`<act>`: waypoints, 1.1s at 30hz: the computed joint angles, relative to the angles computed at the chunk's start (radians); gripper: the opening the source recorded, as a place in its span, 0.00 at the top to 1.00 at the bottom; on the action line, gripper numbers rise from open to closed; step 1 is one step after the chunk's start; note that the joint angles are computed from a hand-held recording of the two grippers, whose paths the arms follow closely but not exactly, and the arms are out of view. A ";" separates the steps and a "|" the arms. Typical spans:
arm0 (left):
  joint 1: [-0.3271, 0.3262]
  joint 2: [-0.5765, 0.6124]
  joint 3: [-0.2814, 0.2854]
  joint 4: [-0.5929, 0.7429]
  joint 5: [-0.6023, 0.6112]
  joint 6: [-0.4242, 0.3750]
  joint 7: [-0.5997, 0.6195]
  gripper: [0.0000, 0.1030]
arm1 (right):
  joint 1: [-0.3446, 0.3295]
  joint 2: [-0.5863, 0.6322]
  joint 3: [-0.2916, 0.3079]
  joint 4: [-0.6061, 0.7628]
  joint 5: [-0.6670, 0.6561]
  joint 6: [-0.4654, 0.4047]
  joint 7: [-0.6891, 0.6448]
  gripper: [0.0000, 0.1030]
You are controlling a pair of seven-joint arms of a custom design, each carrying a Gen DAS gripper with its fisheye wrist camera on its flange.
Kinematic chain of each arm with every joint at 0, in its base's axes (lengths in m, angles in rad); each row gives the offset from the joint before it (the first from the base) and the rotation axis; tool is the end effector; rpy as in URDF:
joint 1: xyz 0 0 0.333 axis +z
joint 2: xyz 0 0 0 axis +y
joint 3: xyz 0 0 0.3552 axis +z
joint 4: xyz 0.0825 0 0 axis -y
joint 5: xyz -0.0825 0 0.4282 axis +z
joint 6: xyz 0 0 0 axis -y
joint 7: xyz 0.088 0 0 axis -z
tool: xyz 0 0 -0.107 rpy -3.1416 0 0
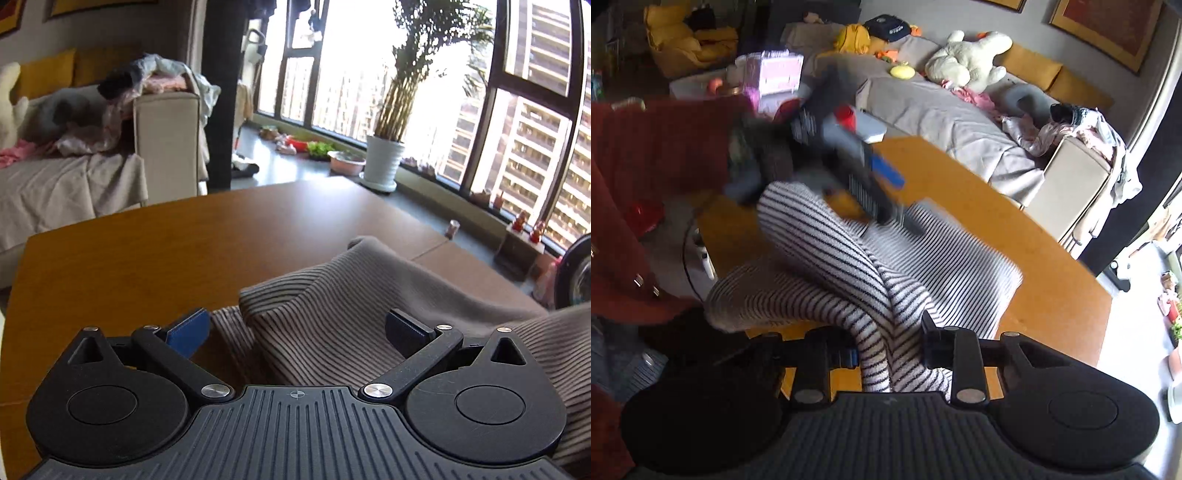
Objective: Fold clothes
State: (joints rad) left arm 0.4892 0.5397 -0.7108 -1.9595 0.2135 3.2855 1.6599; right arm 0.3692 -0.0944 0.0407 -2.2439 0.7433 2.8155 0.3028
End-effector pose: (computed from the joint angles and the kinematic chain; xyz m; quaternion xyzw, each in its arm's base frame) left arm 0.7036 -0.1129 0.3734 -0.5286 0.7137 -0.4053 0.2166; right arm 0.5454 0.2013 0.4887 -0.8950 0.2390 -0.2089 0.3132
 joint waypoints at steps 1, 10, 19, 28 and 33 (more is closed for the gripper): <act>-0.024 0.023 0.022 0.032 0.001 -0.030 0.005 0.00 | -0.008 0.020 -0.009 0.050 -0.004 -0.042 0.009 0.73; 0.051 0.087 -0.055 0.040 -0.070 -0.085 0.153 0.01 | -0.135 0.499 0.037 0.648 -0.063 -0.355 0.129 0.67; 0.054 -0.075 0.010 -0.047 -0.189 0.006 0.176 0.07 | -0.214 0.627 0.138 0.722 -0.097 -0.292 0.246 0.35; 0.407 0.094 -0.413 -0.051 0.190 0.116 0.058 0.05 | -0.333 0.490 0.266 0.486 0.237 0.048 0.020 0.22; 0.237 0.167 -0.324 0.065 0.235 -0.034 0.078 0.05 | -0.209 0.568 0.128 0.503 0.082 0.165 0.329 0.22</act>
